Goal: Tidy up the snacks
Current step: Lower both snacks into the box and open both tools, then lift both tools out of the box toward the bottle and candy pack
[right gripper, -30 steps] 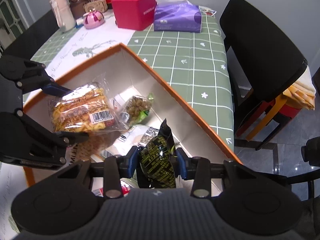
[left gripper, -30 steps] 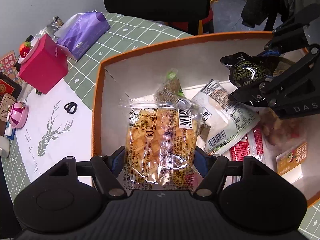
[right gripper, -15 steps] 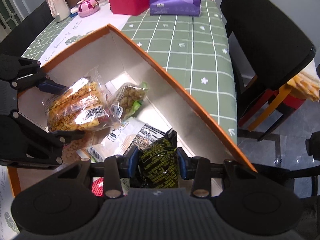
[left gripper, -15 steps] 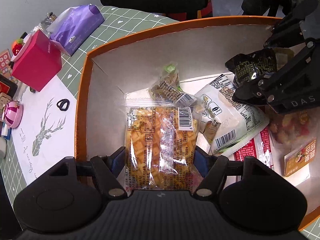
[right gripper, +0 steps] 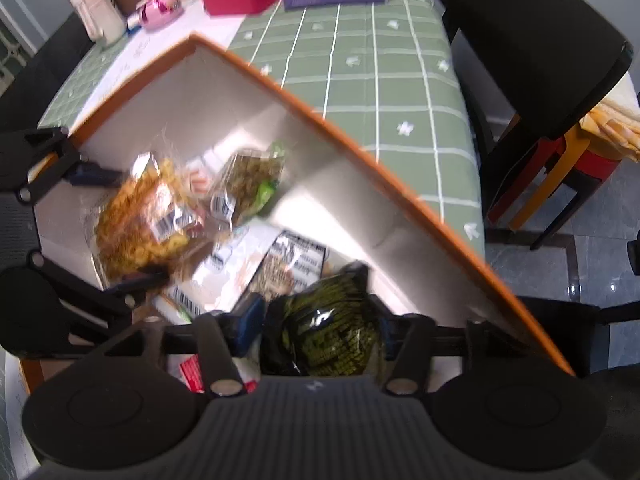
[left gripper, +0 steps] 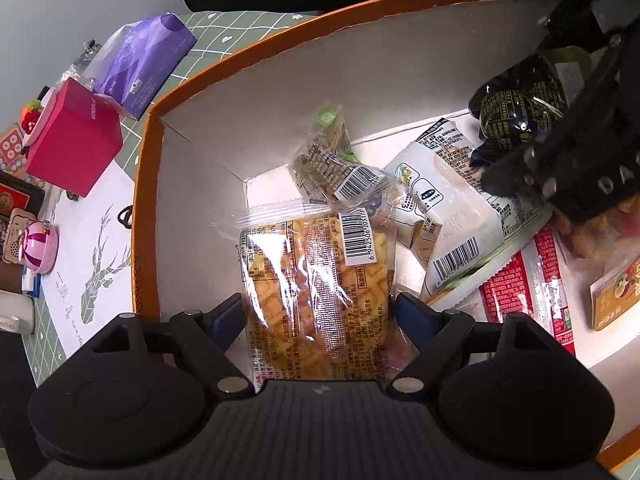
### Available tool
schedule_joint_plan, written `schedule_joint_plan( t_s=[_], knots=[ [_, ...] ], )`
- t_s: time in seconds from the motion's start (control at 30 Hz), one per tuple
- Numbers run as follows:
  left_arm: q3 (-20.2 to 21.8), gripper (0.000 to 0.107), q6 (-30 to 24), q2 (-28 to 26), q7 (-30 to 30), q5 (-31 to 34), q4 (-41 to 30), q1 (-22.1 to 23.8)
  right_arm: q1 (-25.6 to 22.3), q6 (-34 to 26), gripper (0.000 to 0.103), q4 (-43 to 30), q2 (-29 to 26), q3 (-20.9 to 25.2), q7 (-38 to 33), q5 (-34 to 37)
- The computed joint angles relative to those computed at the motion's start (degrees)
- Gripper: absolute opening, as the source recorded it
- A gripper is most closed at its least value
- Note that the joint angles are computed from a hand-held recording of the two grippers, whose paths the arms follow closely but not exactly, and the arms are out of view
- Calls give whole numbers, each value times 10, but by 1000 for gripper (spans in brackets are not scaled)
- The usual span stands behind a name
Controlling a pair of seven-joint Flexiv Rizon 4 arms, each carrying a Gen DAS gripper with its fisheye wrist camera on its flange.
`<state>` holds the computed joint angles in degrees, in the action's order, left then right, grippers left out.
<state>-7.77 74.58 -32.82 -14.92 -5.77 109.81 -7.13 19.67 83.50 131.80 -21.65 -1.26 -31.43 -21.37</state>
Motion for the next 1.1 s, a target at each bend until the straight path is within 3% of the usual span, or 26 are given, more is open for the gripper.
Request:
schedule_joint_plan(
  t_s=[0.2,0.47,0.73,1.1],
  knots=[
    [2,97,-53,12,-11,-16,-15,2,5,-20,72,3,12,-1,9,-8],
    [-11,97,-46,41,11,-34,9,14,-11,-67,73,5,41,23,9,-21],
    [-29,97,-28,79,48,-72,44,32,-15,-94,74,21,87,30,60,-75],
    [-68,97,-17,161,149,-207,102,61,-38,-175,74,23,180,82,110,-136]
  ],
)
